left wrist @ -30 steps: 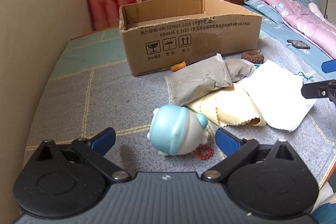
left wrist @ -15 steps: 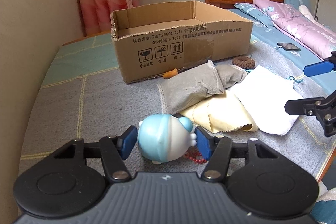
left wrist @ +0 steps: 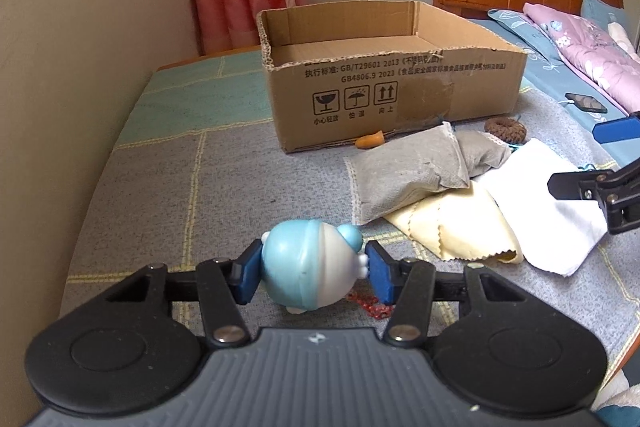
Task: Organize soft objects
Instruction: 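Lift the blue toy with the left gripper while the right gripper grasps the brown ring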
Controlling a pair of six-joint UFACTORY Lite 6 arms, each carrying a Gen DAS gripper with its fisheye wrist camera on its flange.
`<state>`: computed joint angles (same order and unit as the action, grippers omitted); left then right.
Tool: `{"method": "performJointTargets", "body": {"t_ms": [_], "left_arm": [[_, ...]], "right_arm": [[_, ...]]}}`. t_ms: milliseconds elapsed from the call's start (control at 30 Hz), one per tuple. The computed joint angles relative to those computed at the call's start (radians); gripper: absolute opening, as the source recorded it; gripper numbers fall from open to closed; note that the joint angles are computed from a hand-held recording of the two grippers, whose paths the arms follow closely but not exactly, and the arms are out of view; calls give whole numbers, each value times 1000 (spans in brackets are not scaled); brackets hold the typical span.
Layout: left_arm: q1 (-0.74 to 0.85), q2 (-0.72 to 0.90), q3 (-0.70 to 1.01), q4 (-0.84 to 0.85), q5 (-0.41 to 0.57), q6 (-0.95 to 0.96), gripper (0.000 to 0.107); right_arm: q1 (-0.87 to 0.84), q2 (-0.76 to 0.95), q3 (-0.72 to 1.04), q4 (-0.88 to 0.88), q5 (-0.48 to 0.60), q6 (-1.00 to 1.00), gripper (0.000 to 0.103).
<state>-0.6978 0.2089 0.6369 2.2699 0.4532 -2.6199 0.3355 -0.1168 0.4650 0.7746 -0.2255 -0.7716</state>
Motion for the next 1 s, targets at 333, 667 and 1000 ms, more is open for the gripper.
{"method": "performJointTargets", "body": {"t_ms": [333,667,1000], "left_arm": [[37,22,33,44,-35,-46,53],[48,48,63,41,-52,-32,54],[44,44,69,5,-58,9,54]], "right_arm": [[-50,257,226,-144,-54,177,100],[-73,423,351,-354,-48,465,73],[-85,453,372,-418,-49,552,49]]}}
